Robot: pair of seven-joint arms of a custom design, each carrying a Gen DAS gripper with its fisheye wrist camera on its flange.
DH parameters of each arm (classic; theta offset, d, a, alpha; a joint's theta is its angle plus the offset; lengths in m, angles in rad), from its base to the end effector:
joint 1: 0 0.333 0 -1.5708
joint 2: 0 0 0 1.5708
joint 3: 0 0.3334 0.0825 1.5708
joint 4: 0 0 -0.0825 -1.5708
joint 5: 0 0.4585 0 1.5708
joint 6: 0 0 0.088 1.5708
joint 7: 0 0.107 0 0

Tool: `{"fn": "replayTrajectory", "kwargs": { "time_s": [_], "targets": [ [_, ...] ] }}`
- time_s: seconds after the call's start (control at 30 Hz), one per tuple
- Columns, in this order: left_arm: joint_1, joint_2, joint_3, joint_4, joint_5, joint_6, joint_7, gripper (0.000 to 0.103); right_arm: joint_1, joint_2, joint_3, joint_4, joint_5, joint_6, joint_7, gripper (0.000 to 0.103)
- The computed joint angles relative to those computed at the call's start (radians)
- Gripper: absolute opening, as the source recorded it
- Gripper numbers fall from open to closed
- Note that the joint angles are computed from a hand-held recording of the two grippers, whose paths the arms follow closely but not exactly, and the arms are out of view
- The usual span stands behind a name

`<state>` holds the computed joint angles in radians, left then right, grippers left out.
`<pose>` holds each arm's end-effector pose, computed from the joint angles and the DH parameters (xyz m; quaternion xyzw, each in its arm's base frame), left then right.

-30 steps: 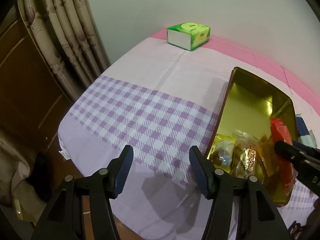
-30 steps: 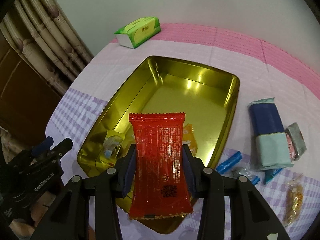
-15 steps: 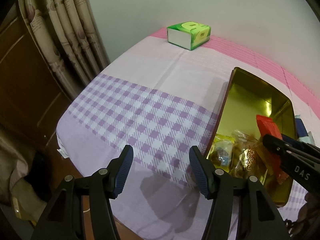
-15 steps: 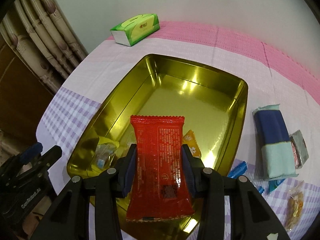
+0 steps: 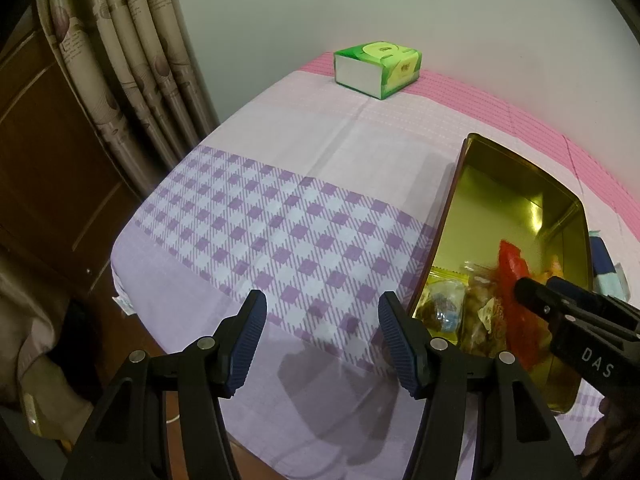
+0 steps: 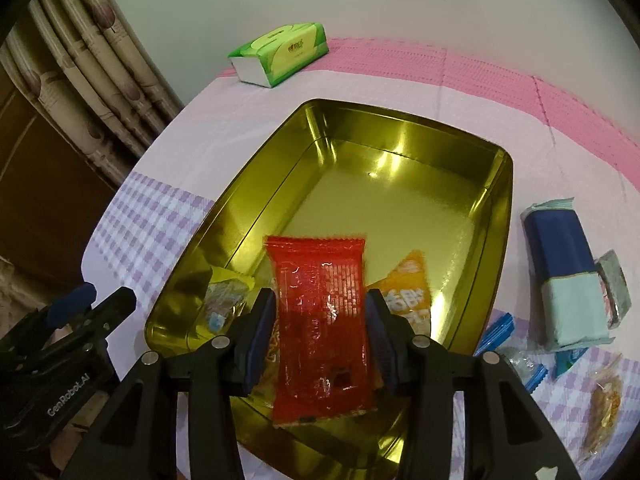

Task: Organize snacks
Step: 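Carry the red snack bar into the gold tin and open the right tool, then move the right tool to the clear dough twist bag and grasp it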

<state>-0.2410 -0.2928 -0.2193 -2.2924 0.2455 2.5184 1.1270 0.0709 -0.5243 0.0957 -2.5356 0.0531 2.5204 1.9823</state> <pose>0.5023 -0.2580 0.5067 -0.6130 0.7395 -0.1935 0.1999 0.4769 0.0811 0.4904 -0.5821 0.7734 -0.1234 0.2187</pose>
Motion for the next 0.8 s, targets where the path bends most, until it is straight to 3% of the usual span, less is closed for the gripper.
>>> {"fn": "replayTrajectory", "kwargs": {
  "time_s": [0.4,0.63,0.8],
  "targets": [
    [0.000,-0.001,-0.003,-0.001,0.005,-0.001,-0.010,0.059,-0.001,-0.050,-0.006,-0.023,0.007,0.012,-0.019,0.045],
    [0.000,-0.003,-0.004,-0.003,0.015,0.002,-0.013,0.060,-0.037,-0.173,-0.006,-0.085,-0.013,-0.014,-0.034,0.049],
    [0.000,-0.009,-0.005,-0.005,0.023,0.004,-0.010,0.060,-0.100,-0.311,-0.016,-0.156,-0.048,-0.084,-0.060,0.050]
  ]
}}
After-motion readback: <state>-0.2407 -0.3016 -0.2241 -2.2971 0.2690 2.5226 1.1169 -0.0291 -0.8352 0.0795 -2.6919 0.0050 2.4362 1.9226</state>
